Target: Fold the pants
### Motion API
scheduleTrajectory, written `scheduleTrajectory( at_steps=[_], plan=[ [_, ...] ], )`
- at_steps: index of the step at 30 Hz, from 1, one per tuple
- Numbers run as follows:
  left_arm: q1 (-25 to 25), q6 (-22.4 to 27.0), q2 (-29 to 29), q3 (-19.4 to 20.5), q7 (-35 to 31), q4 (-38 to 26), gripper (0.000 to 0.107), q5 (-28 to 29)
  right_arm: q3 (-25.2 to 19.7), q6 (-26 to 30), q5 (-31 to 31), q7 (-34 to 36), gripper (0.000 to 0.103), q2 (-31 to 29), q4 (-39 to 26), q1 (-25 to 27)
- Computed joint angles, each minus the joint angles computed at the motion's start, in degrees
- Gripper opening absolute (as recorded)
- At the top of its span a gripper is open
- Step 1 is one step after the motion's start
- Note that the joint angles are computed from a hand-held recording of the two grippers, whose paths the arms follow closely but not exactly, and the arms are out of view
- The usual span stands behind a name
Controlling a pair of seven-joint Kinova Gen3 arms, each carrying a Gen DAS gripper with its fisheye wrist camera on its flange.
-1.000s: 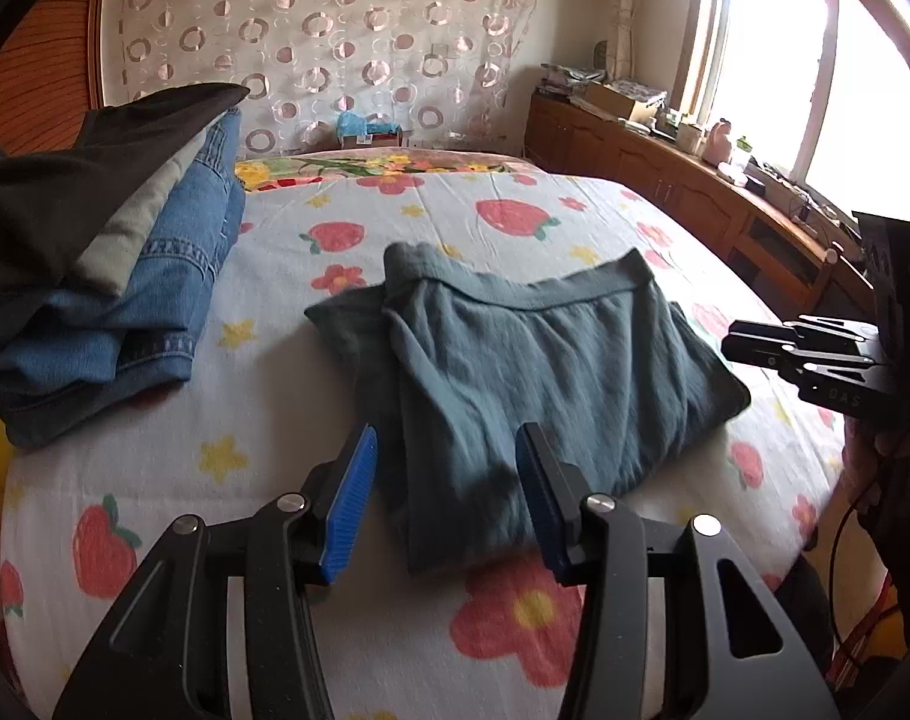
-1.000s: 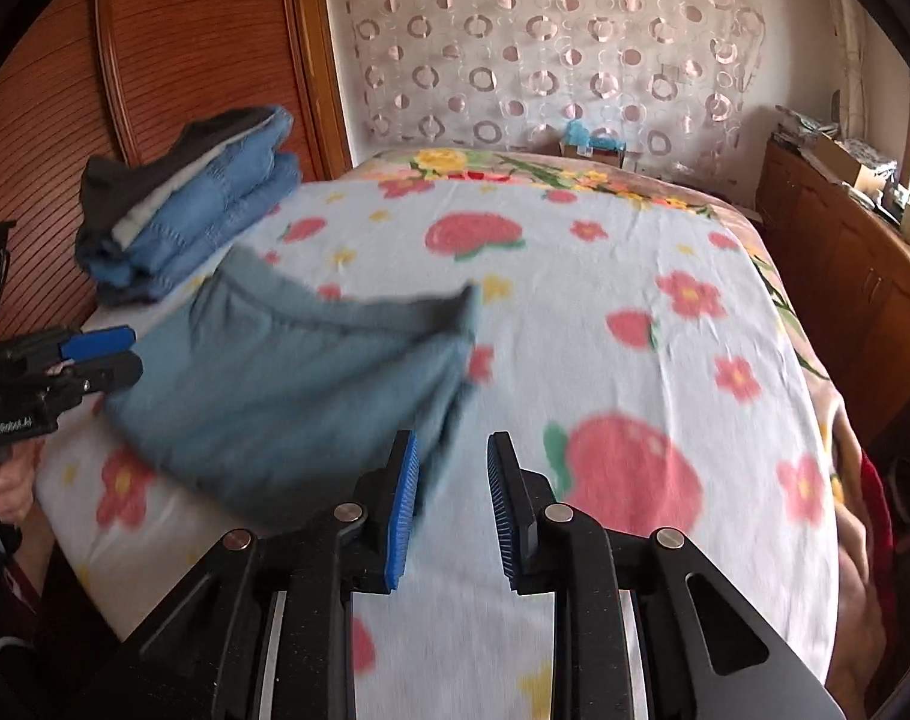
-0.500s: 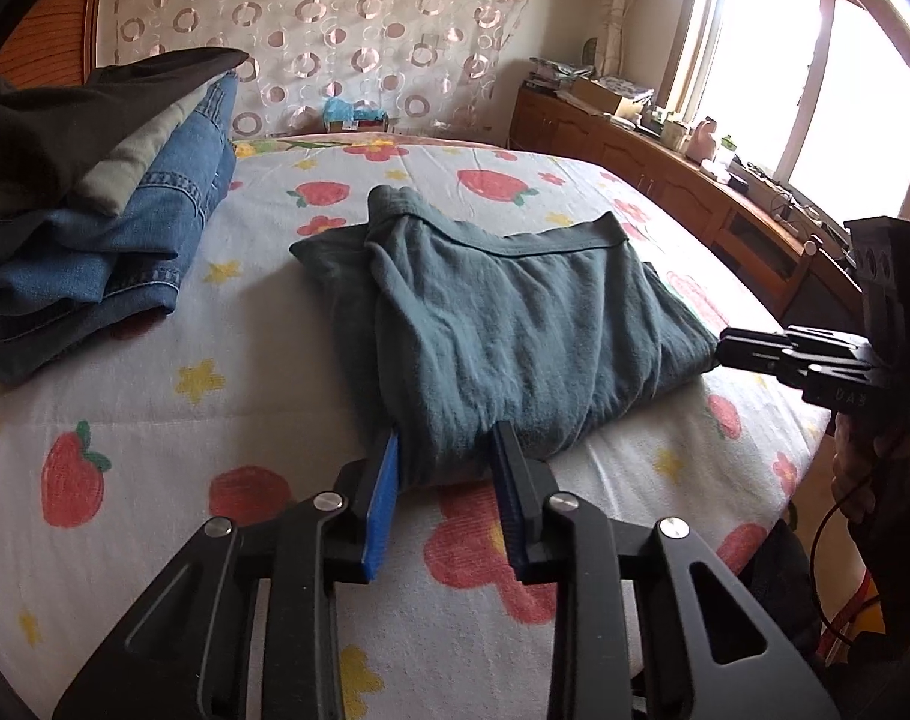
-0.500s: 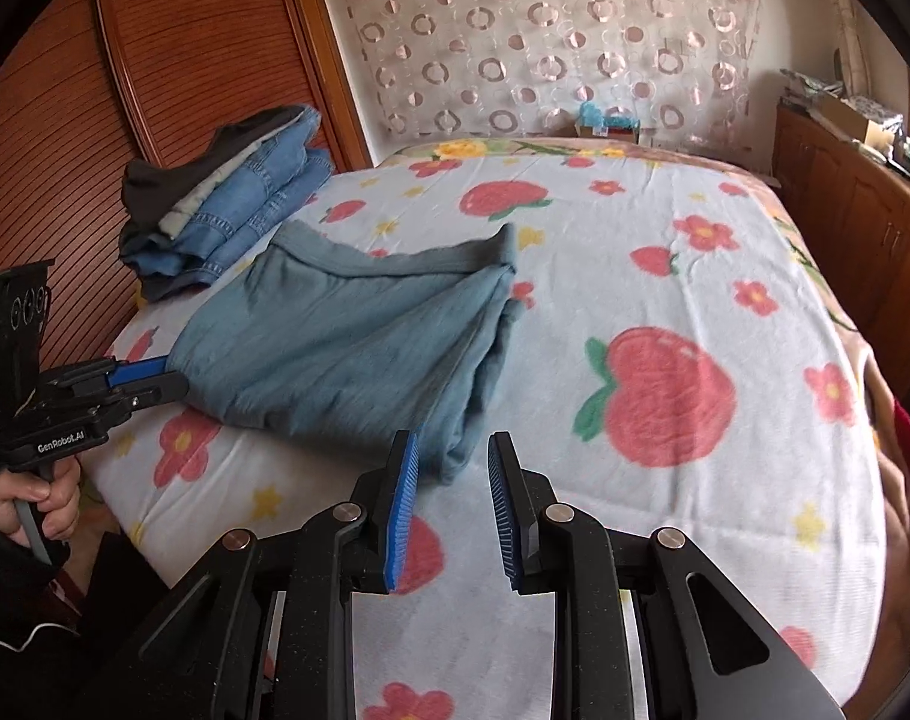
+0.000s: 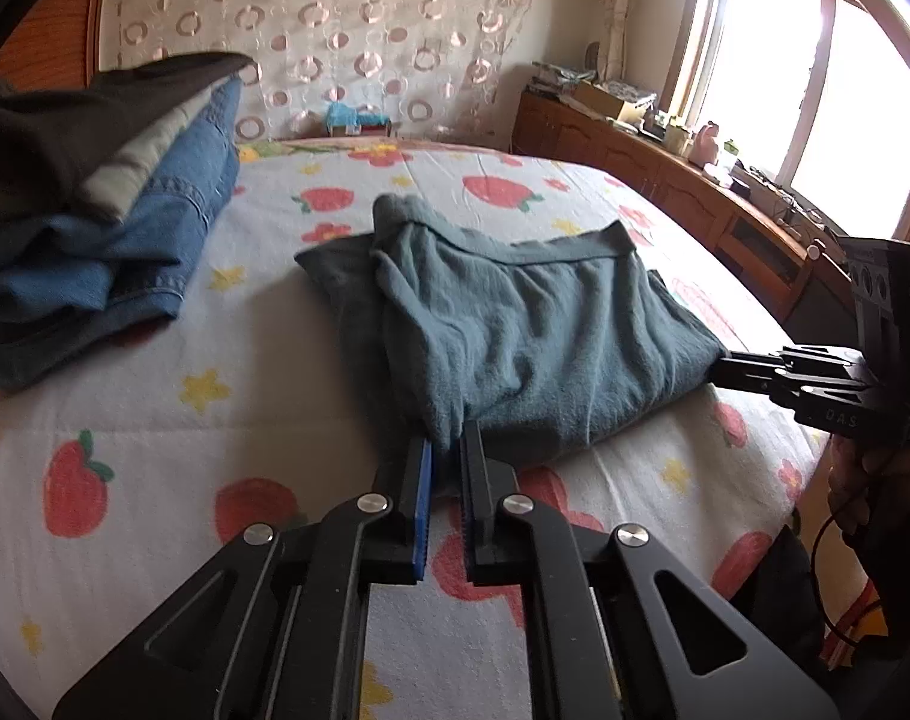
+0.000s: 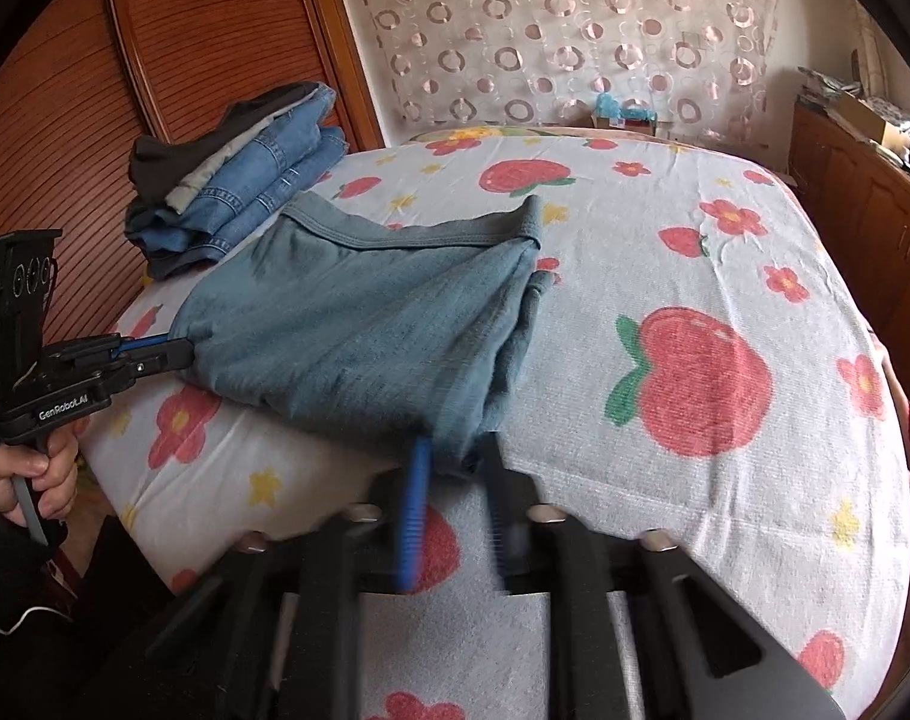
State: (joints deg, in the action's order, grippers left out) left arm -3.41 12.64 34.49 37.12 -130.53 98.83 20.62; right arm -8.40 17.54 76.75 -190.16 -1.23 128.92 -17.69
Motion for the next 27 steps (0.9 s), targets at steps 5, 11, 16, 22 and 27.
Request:
scheduleTrajectory(
  at_steps=[5, 11, 16, 22, 27],
  plan=[
    [-3.16, -1.88, -0.65, 3.6, -0.91, 1.4, 0.008, 0.25, -1.79, 3.95, 2.61, -2.81, 0.006, -2.59, 1.8, -1.41],
    [-2.66, 0.06, -0.72, 2.54, -0.25, 1.24, 0.008, -0.12, -3.29, 8.2, 0.69, -0.91, 0.006, -1.96, 1.76, -3.74],
    [-5.4, 1.57, -2.51, 5.02, -2.86, 2.79, 0.008, 1.97, -3.38, 7.65, -5.42, 4.31, 0.006, -4.35, 1.8, -3.63],
    [-7.59, 2.33, -5.3, 6.83, -7.37, 5.65, 0.008, 5.73, -6.55, 9.27, -10.75, 7.55, 0.006, -8.05, 3.0, -2.96],
    [-3.96, 1.99, -6.26, 2.64, -8.35, 5.96, 0.008, 7.12, -8.64, 8.31, -11.62, 6.48, 0.006, -9.0, 4.23, -1.28]
  ],
)
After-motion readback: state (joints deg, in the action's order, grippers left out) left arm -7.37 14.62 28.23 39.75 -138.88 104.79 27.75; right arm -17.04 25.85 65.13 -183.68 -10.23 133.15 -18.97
